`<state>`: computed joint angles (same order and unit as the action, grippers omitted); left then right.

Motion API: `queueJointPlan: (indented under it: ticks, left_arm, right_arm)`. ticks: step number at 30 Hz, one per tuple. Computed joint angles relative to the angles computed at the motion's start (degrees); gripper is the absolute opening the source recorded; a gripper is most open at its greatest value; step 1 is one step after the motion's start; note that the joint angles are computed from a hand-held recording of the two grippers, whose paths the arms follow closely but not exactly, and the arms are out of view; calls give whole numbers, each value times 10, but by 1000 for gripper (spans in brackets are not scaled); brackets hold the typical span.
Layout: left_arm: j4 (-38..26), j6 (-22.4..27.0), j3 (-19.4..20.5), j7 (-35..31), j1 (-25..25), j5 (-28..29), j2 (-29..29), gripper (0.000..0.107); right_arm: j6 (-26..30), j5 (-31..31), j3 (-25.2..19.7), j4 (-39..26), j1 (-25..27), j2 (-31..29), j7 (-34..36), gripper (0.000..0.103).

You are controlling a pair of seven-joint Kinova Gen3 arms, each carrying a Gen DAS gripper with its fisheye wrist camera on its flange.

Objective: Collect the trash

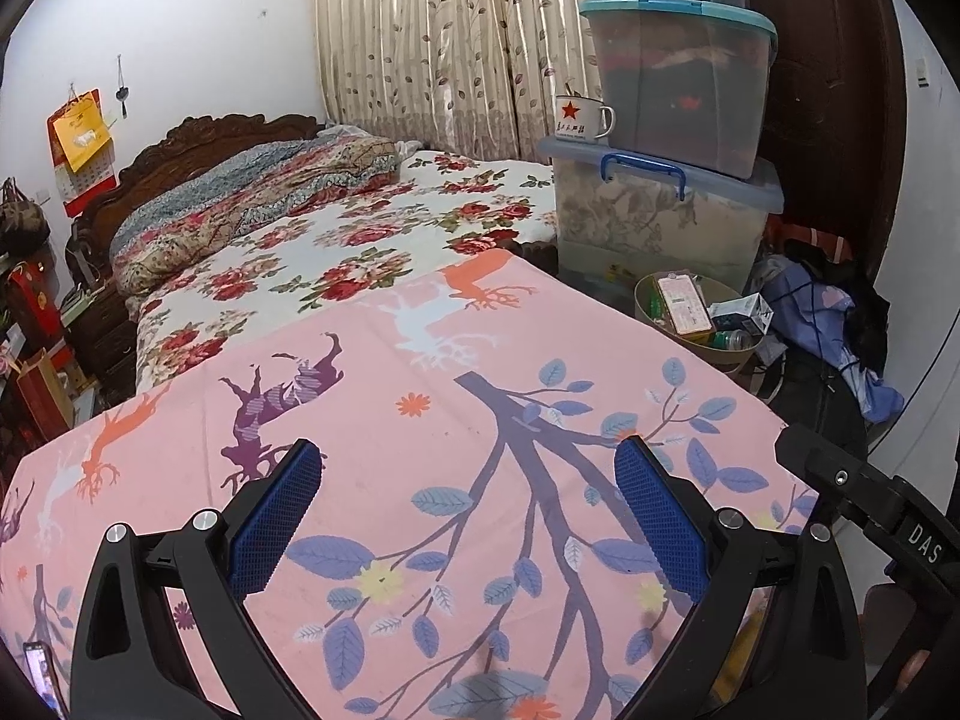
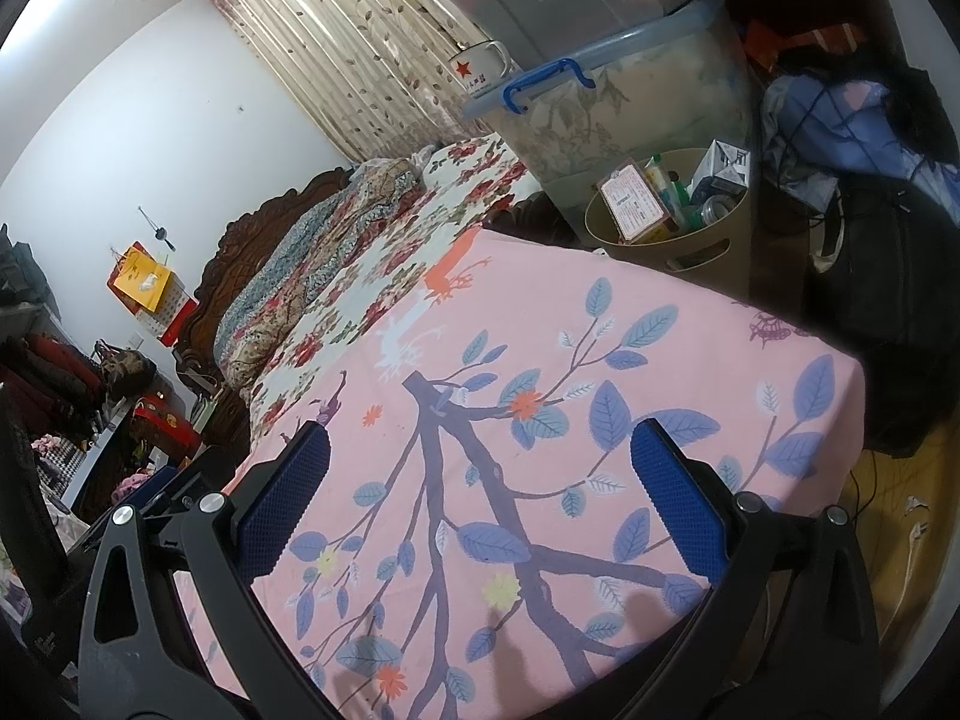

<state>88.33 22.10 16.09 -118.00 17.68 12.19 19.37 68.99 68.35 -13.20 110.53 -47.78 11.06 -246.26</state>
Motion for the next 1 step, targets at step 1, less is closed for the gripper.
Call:
queueJointPlan:
  ticks: [1]
  left_arm:
    - [-1,1,2,-2,-2,2,1,94]
  right_arm:
    - [1,0,0,-1,-1,1,-1,99]
